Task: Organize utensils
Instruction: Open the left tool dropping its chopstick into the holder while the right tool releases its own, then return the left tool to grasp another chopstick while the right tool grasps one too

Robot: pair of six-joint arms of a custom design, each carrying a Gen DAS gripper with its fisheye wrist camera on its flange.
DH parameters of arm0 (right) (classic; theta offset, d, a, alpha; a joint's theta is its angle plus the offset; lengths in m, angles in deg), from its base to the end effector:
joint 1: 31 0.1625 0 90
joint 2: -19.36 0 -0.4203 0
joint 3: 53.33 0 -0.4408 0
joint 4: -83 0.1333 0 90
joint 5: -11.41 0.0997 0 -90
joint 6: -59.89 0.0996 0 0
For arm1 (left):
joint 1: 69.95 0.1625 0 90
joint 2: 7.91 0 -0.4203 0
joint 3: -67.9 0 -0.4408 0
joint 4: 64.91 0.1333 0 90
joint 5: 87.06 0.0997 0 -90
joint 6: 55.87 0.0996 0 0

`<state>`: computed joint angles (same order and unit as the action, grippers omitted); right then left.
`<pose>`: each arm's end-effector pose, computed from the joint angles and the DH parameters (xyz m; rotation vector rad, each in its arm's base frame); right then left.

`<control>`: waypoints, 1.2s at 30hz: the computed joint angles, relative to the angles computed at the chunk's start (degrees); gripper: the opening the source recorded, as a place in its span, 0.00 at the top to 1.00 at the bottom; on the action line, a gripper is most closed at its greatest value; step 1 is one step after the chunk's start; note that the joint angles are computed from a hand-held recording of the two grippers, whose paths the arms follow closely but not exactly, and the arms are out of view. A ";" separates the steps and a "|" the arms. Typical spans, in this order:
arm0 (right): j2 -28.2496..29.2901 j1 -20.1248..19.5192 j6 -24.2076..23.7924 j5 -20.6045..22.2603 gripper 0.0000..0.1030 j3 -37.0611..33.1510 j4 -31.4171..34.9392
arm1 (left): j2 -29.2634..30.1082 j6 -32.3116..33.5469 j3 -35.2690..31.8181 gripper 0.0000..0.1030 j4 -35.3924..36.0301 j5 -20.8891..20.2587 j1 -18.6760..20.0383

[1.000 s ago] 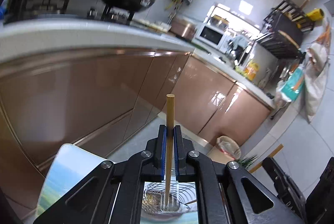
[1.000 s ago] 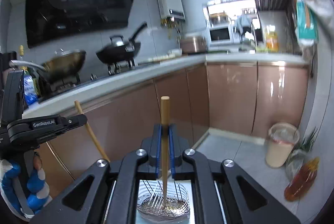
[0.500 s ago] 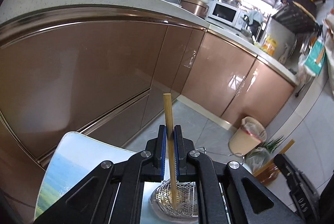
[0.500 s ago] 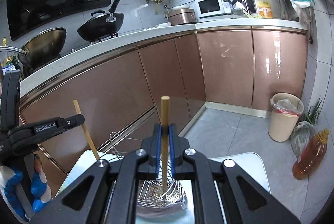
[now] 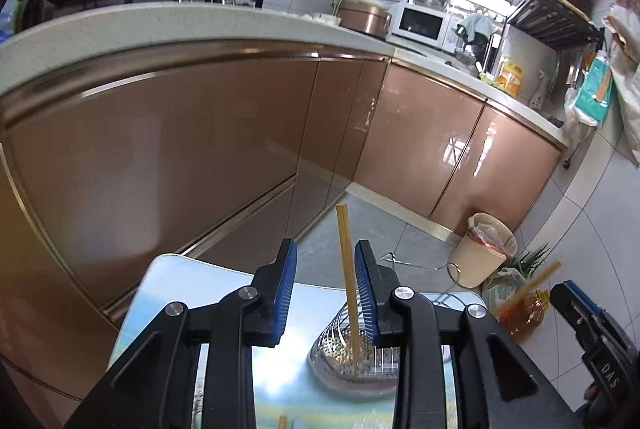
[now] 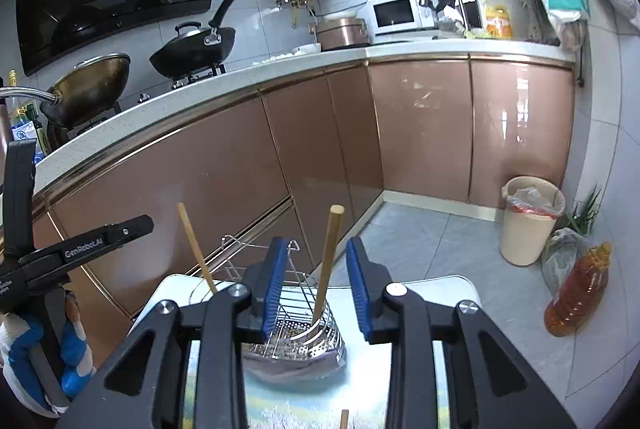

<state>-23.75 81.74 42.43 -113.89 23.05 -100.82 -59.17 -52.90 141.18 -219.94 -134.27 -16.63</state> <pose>0.3772 -0.7041 0.2548 0.3813 -2.2596 1.3468 -0.3134 -0.7572 0.3396 0.4632 2.3720 -1.1720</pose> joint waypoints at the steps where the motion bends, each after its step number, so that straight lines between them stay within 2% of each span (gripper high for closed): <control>1: -0.69 0.45 0.05 -0.34 0.71 0.94 -0.64 | -0.89 0.13 0.87 0.71 0.00 0.08 -0.29; 4: -2.77 1.92 0.19 -1.60 0.71 3.76 -2.00 | -5.05 0.28 4.84 0.70 0.08 0.87 -1.48; 7: -5.25 3.64 0.69 -2.95 0.71 6.88 -2.21 | -8.83 -0.79 7.69 0.63 2.18 2.02 -2.60; 11: -8.32 6.37 1.60 -5.07 0.71 10.70 -1.19 | -14.36 -2.21 12.09 0.58 5.74 3.60 -4.08; 20: -12.85 11.61 8.55 -8.60 0.71 15.90 7.62 | -25.26 -6.96 19.91 0.57 17.16 6.16 -7.13; 23: -13.10 12.77 10.73 -9.44 0.71 16.23 11.36 | -27.47 -9.58 20.61 0.57 21.84 5.63 -7.08; 28: -13.28 12.89 15.16 -8.32 0.72 16.39 17.79 | -29.69 -12.62 21.69 0.57 26.43 5.13 -6.60; 36: -11.51 10.64 19.44 -5.41 0.74 15.74 24.94 | -28.21 -15.33 21.20 0.57 33.32 2.04 -3.34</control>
<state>-35.26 92.37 61.87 -119.30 38.79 -75.88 -87.38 -68.23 162.38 -186.62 -132.24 -19.97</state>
